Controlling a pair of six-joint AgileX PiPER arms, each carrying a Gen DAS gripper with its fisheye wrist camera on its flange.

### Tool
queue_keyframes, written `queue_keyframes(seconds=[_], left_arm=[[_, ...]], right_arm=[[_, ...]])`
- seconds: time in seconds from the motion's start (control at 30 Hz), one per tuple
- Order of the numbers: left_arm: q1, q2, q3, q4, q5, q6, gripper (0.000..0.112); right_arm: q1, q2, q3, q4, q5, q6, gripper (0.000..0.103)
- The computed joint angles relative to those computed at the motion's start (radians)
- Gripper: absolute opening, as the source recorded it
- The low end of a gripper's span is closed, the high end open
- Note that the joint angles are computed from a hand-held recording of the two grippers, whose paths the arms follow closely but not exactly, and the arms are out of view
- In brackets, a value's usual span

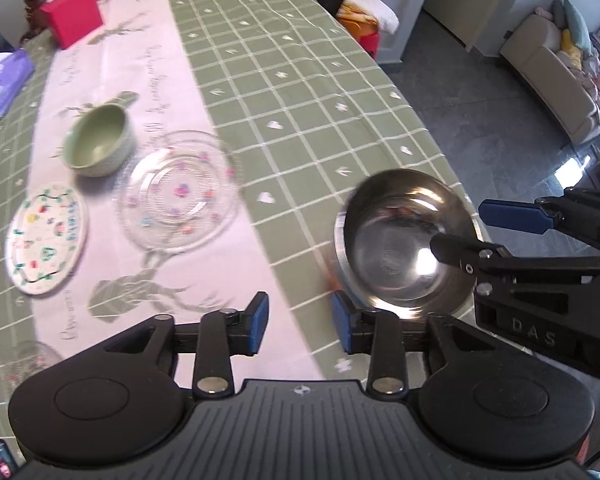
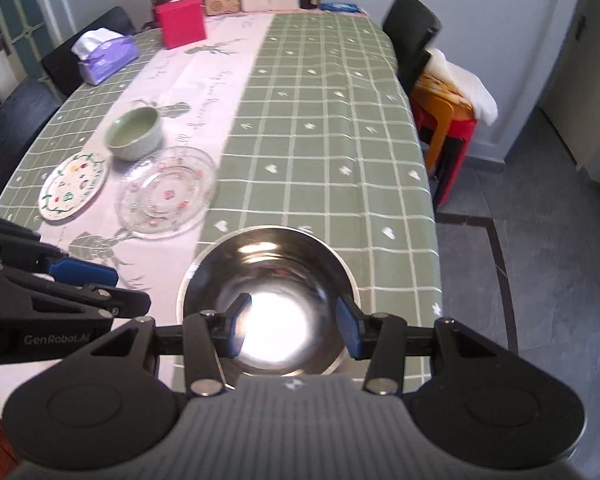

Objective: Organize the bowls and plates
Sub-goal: 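Open both grippers and lift away from the stacked bowls, then reach both grippers to the sage-green bowl rim and close on it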

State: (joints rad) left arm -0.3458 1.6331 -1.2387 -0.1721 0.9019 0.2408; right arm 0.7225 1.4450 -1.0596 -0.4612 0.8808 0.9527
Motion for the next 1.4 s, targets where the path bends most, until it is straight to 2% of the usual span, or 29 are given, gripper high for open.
queue_keyframes(seconds=[0.07, 0.2, 0.3, 0.47, 0.6, 0.77, 0.87, 0.93, 1.07, 1.17, 1.3, 1.4], left_arm=[[0.037, -0.020, 0.014, 0.015, -0.003, 0.006, 0.045], [0.133, -0.049, 0.038, 0.033, -0.018, 0.040, 0.045], [0.223, -0.064, 0.050, 0.051, -0.051, 0.106, 0.045], [0.336, -0.055, 0.042, 0.204, -0.146, 0.072, 0.045], [0.402, -0.031, 0.039, 0.374, -0.240, -0.056, 0.047], [0.501, 0.032, -0.002, 0.321, -0.295, 0.024, 0.052], [0.526, 0.072, -0.025, 0.287, -0.318, 0.071, 0.056], [0.533, 0.095, -0.040, 0.267, -0.324, 0.096, 0.057], [0.538, 0.168, -0.121, 0.161, -0.286, 0.201, 0.058], [0.532, 0.218, -0.171, 0.095, -0.273, 0.257, 0.062], [0.520, 0.277, -0.228, 0.015, -0.276, 0.337, 0.062], [0.511, 0.333, -0.295, -0.046, -0.253, 0.366, 0.062]], right_arm=[[0.029, 0.027, -0.039, 0.001, 0.002, -0.007, 0.058], [0.077, 0.099, -0.127, 0.019, 0.005, -0.032, 0.059], [0.097, 0.159, -0.197, 0.040, 0.008, -0.053, 0.068], [0.089, 0.274, -0.326, 0.101, 0.015, -0.098, 0.068], [0.074, 0.362, -0.420, 0.127, 0.020, -0.102, 0.070], [0.049, 0.468, -0.527, 0.132, 0.015, -0.087, 0.072], [0.048, 0.552, -0.636, 0.111, 0.070, -0.105, 0.072], [0.043, 0.595, -0.688, 0.104, 0.076, -0.125, 0.072], [0.022, 0.673, -0.797, 0.119, 0.084, -0.168, 0.072], [0.004, 0.739, -0.907, 0.139, 0.106, -0.205, 0.071], [-0.014, 0.842, -1.088, 0.147, 0.159, -0.268, 0.069], [-0.031, 0.951, -1.288, 0.172, 0.241, -0.336, 0.061]])
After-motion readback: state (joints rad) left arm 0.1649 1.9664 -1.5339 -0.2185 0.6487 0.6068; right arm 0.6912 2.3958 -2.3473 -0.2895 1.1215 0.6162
